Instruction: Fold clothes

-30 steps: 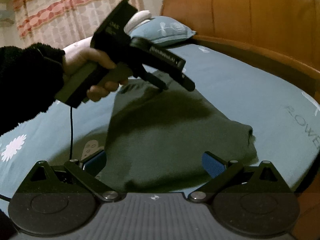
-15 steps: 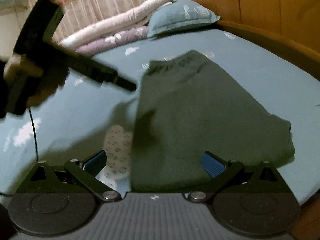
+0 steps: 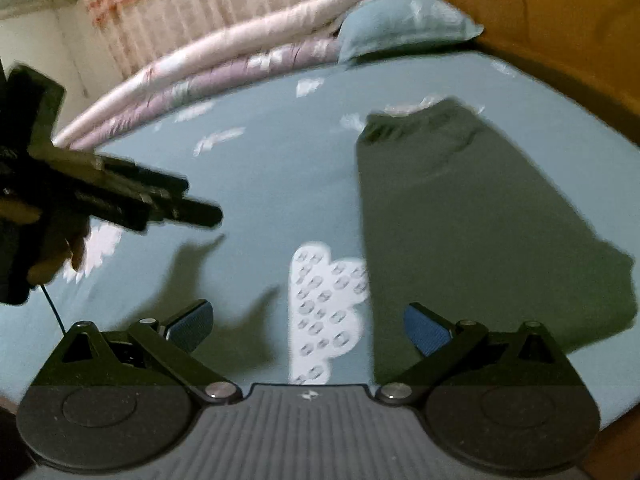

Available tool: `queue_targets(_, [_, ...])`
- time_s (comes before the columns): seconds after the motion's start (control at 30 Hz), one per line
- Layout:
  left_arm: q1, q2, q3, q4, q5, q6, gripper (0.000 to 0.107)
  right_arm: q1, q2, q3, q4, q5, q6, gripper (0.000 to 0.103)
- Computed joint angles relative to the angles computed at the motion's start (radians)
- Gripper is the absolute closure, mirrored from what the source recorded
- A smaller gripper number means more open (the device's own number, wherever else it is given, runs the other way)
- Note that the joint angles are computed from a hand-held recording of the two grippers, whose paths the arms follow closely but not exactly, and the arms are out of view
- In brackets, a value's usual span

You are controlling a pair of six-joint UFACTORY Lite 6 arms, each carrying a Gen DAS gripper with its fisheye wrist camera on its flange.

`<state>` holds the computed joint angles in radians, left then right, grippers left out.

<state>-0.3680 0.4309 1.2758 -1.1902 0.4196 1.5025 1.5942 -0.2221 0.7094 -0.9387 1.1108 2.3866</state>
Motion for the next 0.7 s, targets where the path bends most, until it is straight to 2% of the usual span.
queue_targets(0.07, [0.026, -0.042, -0.054, -0.098, 0.021, 0.119, 0.015, -0.059, 0.056, 0.039, 0.048, -0.033, -0.035, 0.000])
queue_targets(0.2, [0.090, -0.121, -0.163, -0.299, 0.093, 0.366, 0.010, -0.007, 0.140, 0.181, 0.063, 0.113, -0.015, 0.000])
queue_targets(0.3, [0.134, -0.169, -0.232, -0.409, 0.131, 0.509, 0.007, 0.003, 0.238, 0.318, 0.143, 0.225, -0.033, 0.000])
queue_targets(0.5, [0.233, -0.245, -0.305, -0.371, 0.238, 0.570, 0.007, 0.042, 0.412, 0.565, 0.261, 0.395, 0.031, 0.000])
queue_targets(0.63, [0.259, -0.316, -0.365, -0.366, 0.231, 0.624, 0.007, 0.047, 0.479, 0.663, 0.292, 0.449, 0.067, 0.000])
queue_targets(0.7, [0.282, -0.336, -0.380, -0.314, 0.262, 0.588, 0.007, 0.044, 0.516, 0.722, 0.293, 0.473, 0.050, 0.000])
